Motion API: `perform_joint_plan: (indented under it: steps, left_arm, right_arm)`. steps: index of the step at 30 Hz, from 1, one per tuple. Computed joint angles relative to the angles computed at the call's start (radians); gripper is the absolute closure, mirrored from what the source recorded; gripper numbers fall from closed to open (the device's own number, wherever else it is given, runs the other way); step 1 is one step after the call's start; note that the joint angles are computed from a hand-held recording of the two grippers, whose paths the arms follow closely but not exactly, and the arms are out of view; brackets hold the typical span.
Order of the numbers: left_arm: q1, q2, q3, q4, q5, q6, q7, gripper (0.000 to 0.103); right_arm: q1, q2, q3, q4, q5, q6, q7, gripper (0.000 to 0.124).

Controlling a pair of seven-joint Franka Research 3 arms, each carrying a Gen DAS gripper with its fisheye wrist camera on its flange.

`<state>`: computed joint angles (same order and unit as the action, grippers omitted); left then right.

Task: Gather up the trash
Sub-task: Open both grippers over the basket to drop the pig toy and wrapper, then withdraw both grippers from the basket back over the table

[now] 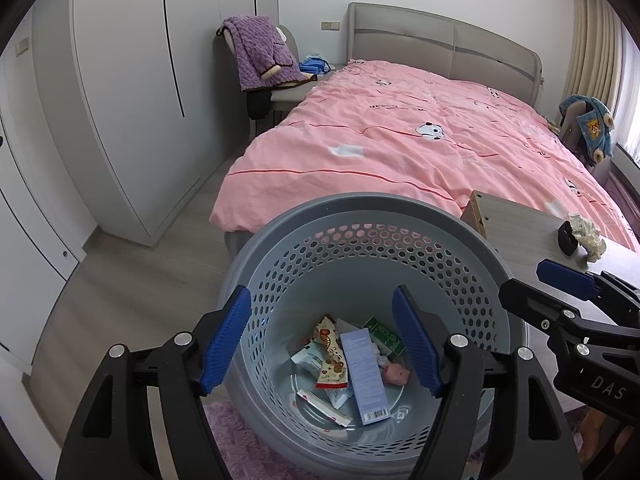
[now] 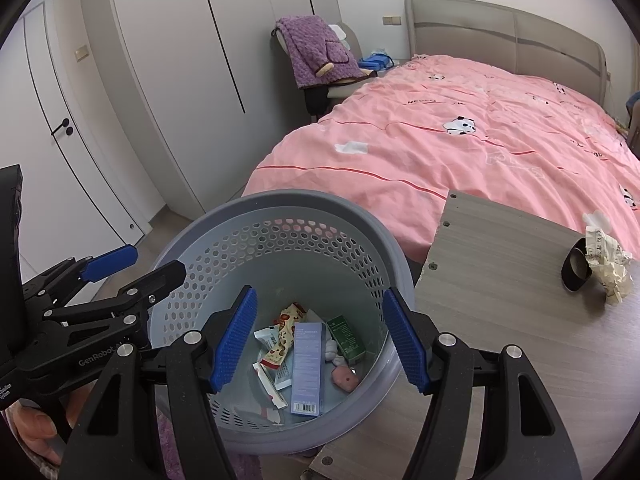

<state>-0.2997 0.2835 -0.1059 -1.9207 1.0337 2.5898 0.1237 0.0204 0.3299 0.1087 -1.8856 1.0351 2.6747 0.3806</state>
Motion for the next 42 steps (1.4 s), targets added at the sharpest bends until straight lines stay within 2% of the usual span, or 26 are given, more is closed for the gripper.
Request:
perform_joint_plan:
  steps: [13,23,32,42]
  left_arm:
    - [-0.023,-0.019,-0.014,-0.001,0.041,-0.072,-0.047,0.029]
    - [-0.036,-0.001,-0.026,0.028,0.054,-0.071,-0.044,0.028]
    - [-0.081,0.08,-0.025,0.13,0.025,-0.047,0.01,0.028]
    - [-0.155,0.205,0.0,0.314,-0.062,-0.074,0.131,0.028]
  right_arm:
    - [0.002,-0.024,-0.001,-0.033,0.028,0.056,-0.033,0.055]
    - [-0.025,-0.045,-0.018,-0.059,0.091,0.07,-0.075,0.046]
    - [-0.065,-0.042,-0.049,-0.066,0.119,0.11,-0.076,0.041]
    - [-0.132,-0.015,-0.055,-0.041,0.203,0.157,-0.139,0.032]
